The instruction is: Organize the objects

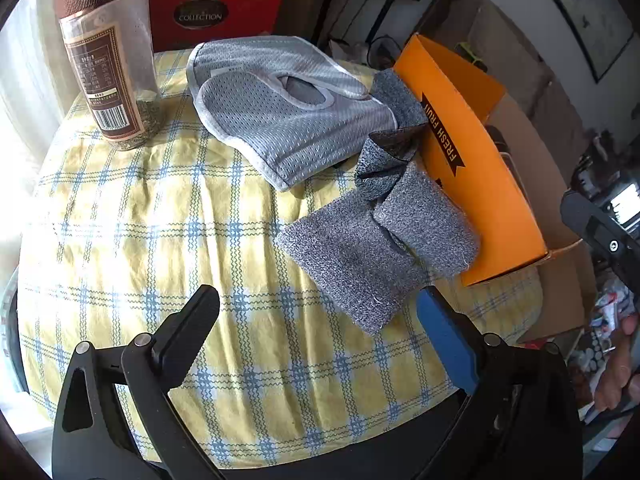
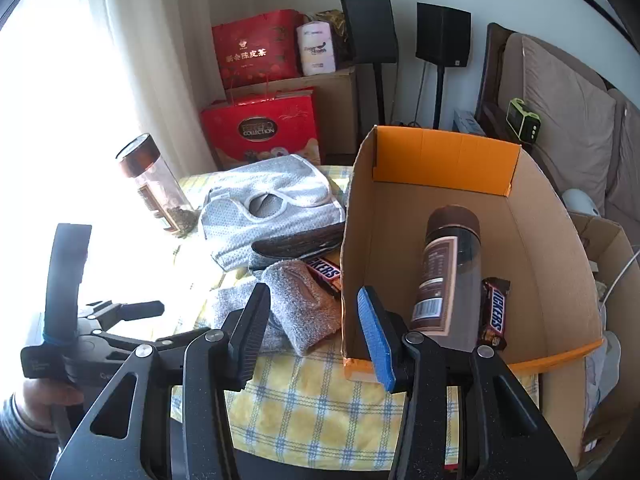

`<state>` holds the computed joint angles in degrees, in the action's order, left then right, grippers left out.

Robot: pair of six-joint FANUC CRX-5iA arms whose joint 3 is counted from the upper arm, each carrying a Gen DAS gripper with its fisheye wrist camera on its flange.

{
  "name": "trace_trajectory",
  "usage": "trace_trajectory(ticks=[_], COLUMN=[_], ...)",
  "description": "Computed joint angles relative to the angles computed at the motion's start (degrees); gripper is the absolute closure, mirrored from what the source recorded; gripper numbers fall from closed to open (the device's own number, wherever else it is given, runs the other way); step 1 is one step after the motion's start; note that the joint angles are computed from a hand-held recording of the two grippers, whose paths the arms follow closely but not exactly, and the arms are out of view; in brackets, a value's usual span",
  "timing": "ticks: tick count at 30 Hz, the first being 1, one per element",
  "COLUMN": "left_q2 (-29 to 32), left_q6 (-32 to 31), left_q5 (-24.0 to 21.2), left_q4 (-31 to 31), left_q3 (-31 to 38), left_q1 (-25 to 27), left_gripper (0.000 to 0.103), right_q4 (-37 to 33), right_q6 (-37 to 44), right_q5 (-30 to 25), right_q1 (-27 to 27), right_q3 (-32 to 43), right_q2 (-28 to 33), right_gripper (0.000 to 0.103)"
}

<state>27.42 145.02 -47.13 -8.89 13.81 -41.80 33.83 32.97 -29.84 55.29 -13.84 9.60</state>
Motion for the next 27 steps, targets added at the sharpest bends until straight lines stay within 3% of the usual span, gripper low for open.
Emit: trace_trajectory(ticks=[4, 10, 11, 17, 27], left_q2=[1.5, 2.7, 2.7, 0.8, -3.1], left_q6=[-0.9, -1.1, -1.1, 0.4, 5.1], left_q5=[0.2, 1.9, 2.4, 4.6, 0.4], left_q4=[1.4, 2.3, 2.5, 1.0, -8.0], left_q3=[1.0, 1.2, 1.1, -1.0, -0.9], left_q1=[-0.2, -0.1, 0.0, 0.0, -1.6], left_gripper=[0.010, 0.046, 0.058, 0.084, 0.092], right_q4=[-0.8, 0.0, 0.0, -0.8, -5.0], right_q6=[0.1, 0.0, 0.1, 1.6, 8.0], right_q5=[0.9, 0.5, 0.5, 0.1, -0.5], right_q1=[0.4, 1.1, 1.1, 1.1, 2.0], right_q3=[0.4, 1.0, 1.1, 1.7, 5.0], right_q2=[0.4, 1.3, 1.4, 1.9, 5.2], right_gripper=[0.055, 0.055, 0.055, 0.055, 0.061])
